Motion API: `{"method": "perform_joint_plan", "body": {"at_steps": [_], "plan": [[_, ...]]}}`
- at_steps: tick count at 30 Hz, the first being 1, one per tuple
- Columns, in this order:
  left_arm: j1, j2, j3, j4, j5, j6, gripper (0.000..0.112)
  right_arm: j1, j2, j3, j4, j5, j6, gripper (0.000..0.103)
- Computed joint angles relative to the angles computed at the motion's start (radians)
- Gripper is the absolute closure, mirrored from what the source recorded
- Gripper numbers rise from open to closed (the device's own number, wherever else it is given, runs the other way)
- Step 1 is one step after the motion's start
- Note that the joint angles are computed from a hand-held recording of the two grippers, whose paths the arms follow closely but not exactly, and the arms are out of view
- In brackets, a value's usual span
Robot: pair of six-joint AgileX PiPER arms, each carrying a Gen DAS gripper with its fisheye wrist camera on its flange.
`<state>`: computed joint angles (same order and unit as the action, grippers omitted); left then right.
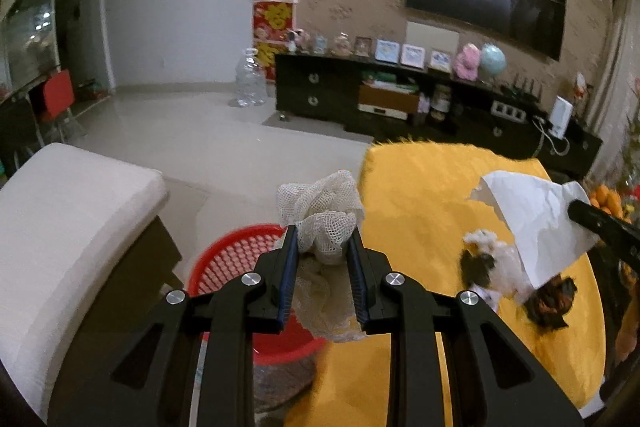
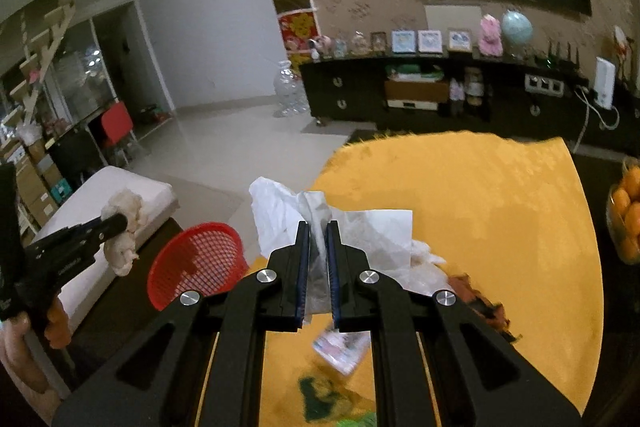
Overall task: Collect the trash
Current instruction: 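Carry both items to the red basket and open both tools to drop them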
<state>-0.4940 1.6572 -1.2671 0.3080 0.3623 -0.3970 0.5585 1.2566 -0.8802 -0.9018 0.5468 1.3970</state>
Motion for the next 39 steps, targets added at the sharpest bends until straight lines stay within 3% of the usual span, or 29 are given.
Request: {"method": "perform_joint_plan", "body": {"at_steps": [7,14,18,24,29,39], "plan": [[0.080,0.041,-0.089,-0.056,0.028,0.043,0.089,0.011,0.146,-0.188,0.053,-0.026,-0.118,0.093],[0.143,0.077,-0.122,-0.026,0.033,0.001,0.089,-0.016,0.324,-0.389,0.202,-0.106,-0.333,0.093],[0.175,0.118,-0.145,-0.053,0.046,0.019,0.089,-0.026,0.390,-0.422,0.266,-0.170,-0.400,0.093],[0.182,0.162,-0.170,0.005,0.059,-0.018,0.089,-0.055,0.497,-0.473,0.511,-0.224,-0.628,0.093],[0.188,0.183,-0.181,-0.006,0.073,-0.007,0.089,-0.073,0.567,-0.532,0.727,-0.233,-0.820,0.093],[0.209,0.262,-0.202,-0.031,0.111,0.036,0.089,-0.050,0.675,-0.641,0.861,-0.180,-0.939,0.093]]}}
